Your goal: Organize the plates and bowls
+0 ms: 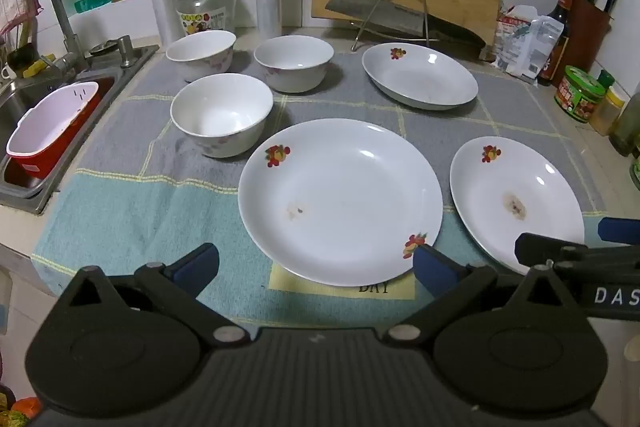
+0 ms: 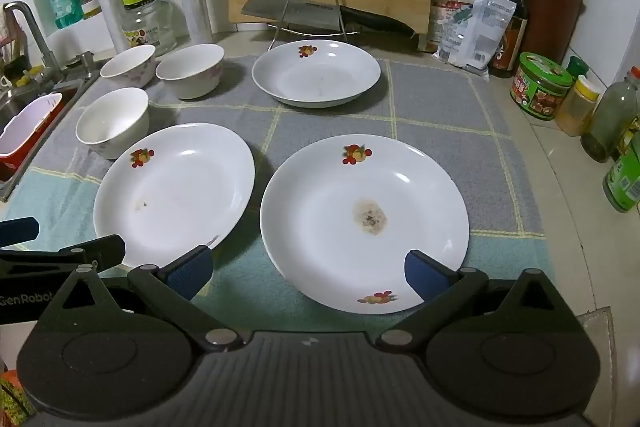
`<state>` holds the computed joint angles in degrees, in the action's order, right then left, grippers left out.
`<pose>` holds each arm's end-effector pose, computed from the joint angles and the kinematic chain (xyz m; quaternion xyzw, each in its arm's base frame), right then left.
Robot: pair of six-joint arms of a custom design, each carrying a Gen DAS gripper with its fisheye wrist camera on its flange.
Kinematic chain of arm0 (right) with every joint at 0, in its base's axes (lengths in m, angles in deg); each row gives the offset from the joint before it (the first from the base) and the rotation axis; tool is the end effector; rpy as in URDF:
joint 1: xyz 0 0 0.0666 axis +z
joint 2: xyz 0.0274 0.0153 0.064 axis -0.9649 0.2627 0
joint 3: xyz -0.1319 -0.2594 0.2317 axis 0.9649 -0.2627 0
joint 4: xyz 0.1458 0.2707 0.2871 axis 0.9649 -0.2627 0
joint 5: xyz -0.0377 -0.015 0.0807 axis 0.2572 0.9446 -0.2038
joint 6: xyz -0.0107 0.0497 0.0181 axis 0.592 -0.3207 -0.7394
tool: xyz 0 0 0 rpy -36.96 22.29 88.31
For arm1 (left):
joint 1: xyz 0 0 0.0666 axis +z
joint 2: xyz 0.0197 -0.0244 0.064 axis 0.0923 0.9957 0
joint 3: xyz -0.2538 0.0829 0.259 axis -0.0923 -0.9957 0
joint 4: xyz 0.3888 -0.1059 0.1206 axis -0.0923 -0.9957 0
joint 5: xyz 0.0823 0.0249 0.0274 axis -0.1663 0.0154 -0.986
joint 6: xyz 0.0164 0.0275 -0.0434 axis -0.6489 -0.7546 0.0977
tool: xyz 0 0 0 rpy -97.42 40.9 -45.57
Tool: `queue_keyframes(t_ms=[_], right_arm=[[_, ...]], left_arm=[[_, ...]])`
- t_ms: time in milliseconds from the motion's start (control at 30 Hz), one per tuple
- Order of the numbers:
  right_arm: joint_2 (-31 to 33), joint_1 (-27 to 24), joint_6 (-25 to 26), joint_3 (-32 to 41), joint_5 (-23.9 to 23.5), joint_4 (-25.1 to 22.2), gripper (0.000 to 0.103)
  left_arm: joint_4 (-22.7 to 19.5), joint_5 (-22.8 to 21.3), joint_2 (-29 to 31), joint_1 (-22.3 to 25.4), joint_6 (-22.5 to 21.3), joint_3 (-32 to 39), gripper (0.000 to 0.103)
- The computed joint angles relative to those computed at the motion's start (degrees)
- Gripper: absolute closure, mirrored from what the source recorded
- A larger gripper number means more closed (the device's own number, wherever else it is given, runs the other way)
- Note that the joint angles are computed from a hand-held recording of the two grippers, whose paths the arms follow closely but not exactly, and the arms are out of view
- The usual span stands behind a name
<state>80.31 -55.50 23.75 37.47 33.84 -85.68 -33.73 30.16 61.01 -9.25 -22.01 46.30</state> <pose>0.6472 0.2305 0.3731 -0.2345 0.9092 0.0941 0.3310 0.5775 -0.1354 0.4093 -0.2208 0.9158 0.0700 0.3281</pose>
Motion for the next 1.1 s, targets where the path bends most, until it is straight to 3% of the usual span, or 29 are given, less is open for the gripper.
queue_keyframes(t_ms=[467,1100], right_arm=[[-0.7,0.1,0.1,-0.6,0.3,0.3,0.000],[-0.6,0.2,-0.1,-0.2,0.3,0.4,0.000]], left_arm=[[-1.5,0.0,0.5,0.3,-0.3,2.0,0.001],[0.2,-0.6,-0.4,0.0,-0.2,0.2,0.001]])
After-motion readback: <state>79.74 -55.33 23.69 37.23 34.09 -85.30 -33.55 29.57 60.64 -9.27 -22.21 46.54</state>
